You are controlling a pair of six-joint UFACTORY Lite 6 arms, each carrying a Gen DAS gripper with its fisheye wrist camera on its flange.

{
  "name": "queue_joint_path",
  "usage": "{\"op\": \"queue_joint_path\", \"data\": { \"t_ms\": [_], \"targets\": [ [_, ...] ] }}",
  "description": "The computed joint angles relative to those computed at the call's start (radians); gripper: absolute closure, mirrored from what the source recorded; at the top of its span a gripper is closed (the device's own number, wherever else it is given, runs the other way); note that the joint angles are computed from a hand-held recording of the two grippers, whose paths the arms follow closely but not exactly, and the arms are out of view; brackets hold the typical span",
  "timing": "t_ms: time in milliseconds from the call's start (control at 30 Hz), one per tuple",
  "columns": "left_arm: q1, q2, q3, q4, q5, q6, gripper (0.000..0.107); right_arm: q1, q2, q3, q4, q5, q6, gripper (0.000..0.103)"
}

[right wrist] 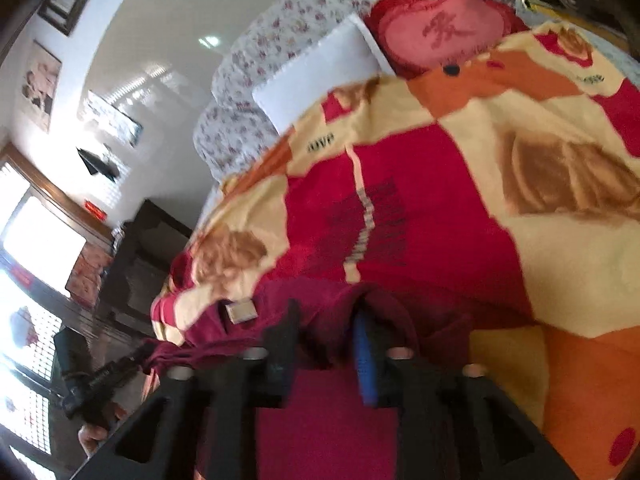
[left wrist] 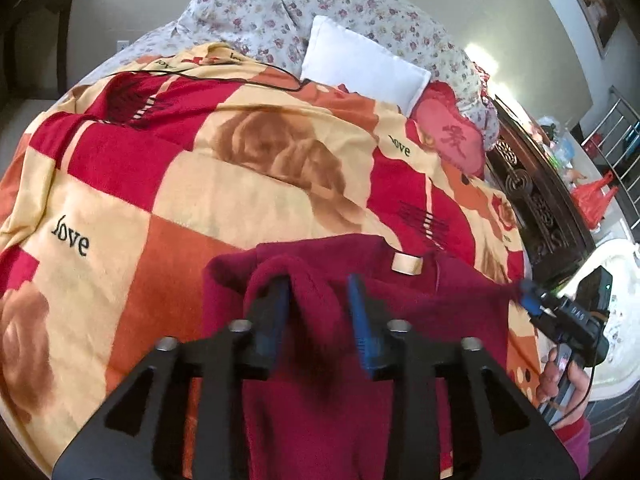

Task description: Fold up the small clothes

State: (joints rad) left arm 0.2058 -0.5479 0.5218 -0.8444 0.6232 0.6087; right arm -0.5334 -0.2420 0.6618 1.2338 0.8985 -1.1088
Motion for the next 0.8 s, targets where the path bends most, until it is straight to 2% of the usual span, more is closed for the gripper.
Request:
{"op": "queue_joint_path", "data": {
  "t_ms": [33,67,133,200,267,367,533,700,800],
  "targets": [
    [-0.008,-0.022,-0.002,0.032,-0.01,-0.041,0.051,-0.018,-0.03,-0.004,-0.014,0.003,0.016,0.057],
    [-0.022,-0.058,-0.013,0.066,-0.037,-0.084,0.044,-0.053,-0.053,-0.003,-0.026,0.037,0.019,0.057],
    [-0.035,-0.126,-0.033,0.097,-0.07,-0.119,0.043,-0.104,-0.086,-0.012,-0.019,0.108,0.001,0.057],
    [-0.028,-0.129,-0.028,0.069,-0.056,-0.095,0.042,-0.098,-0.146,-0.039,-0.02,0.126,-0.03,0.057],
    [-0.067,-0.09,-0.021,0.082,-0.078,-0.119,0.042,-0.005,-0.194,-0.065,-0.042,0.054,-0.031,0.057],
    [-0.158,-0.006,-0.019,0.171,-0.171,-0.224,0.042,0.142,-0.17,-0.087,-0.018,-0.069,-0.041,0.058],
    [-0.203,0.223,0.006,0.155,-0.344,-0.237,0.042,0.289,-0.003,-0.066,0.128,-0.288,-0.152,0.058],
    [-0.175,0.376,0.047,-0.022,-0.397,-0.06,0.042,0.316,0.195,0.039,0.189,-0.371,-0.204,0.058],
    [-0.162,0.374,0.036,-0.05,-0.393,-0.033,0.042,0.314,0.244,0.067,0.187,-0.368,-0.212,0.058]
  ]
}}
